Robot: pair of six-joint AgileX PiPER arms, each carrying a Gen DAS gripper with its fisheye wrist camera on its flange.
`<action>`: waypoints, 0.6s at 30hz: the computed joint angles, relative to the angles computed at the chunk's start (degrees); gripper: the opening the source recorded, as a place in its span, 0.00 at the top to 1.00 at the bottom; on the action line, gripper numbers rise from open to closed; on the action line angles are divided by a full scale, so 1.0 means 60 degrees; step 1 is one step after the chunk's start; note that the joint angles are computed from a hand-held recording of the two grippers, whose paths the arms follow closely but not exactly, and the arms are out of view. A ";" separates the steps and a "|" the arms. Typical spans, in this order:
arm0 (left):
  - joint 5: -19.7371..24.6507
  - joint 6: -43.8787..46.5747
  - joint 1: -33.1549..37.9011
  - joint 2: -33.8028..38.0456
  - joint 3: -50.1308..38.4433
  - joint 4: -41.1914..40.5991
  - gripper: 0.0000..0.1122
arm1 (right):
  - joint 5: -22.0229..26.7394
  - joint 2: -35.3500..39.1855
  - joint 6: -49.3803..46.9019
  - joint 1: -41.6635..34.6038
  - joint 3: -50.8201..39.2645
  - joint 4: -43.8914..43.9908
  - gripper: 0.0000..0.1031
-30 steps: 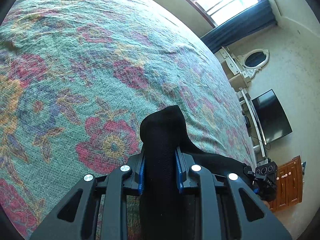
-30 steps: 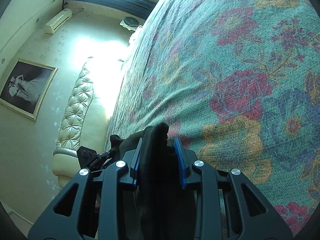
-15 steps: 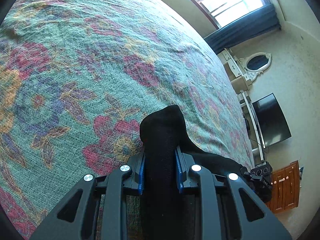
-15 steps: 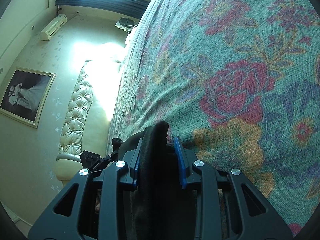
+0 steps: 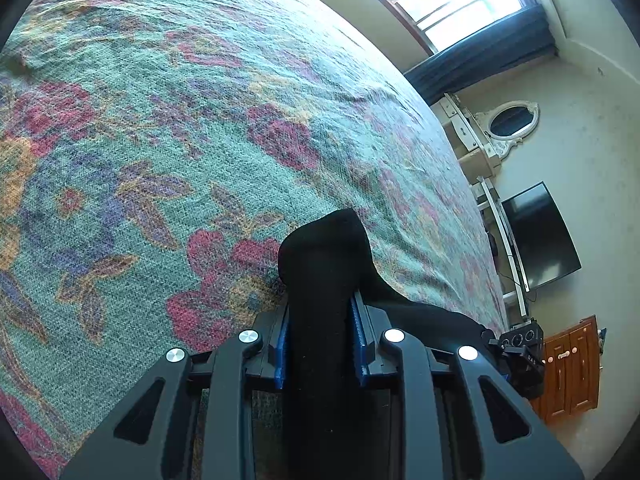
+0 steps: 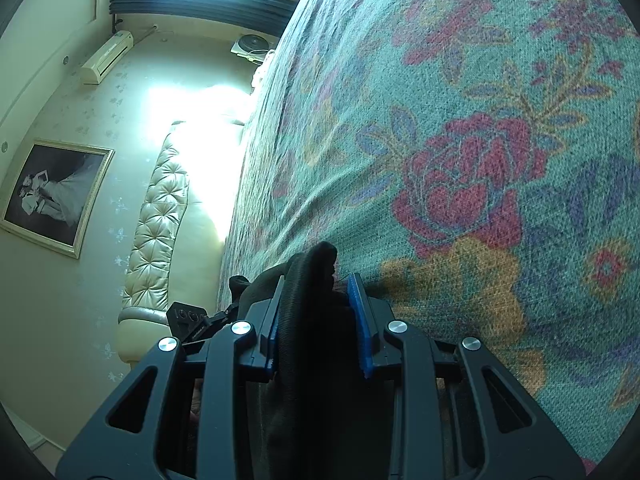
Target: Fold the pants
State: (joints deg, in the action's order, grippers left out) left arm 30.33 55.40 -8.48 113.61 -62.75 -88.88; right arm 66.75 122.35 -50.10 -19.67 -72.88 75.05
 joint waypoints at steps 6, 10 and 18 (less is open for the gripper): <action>-0.0120 -0.0097 -0.0078 -0.0046 -0.0009 0.0170 0.77 | 0.0043 0.0018 -0.0081 -0.0094 0.0023 -0.0003 0.72; -0.0468 -0.0379 -0.0276 -0.0160 -0.0057 0.0597 0.74 | 0.0096 0.0033 -0.0072 -0.0129 0.0025 -0.0017 0.72; -0.0926 -0.0475 -0.0500 -0.0447 0.0046 0.1067 0.65 | 0.0252 -0.0069 0.0130 -0.0279 0.0064 -0.0148 0.67</action>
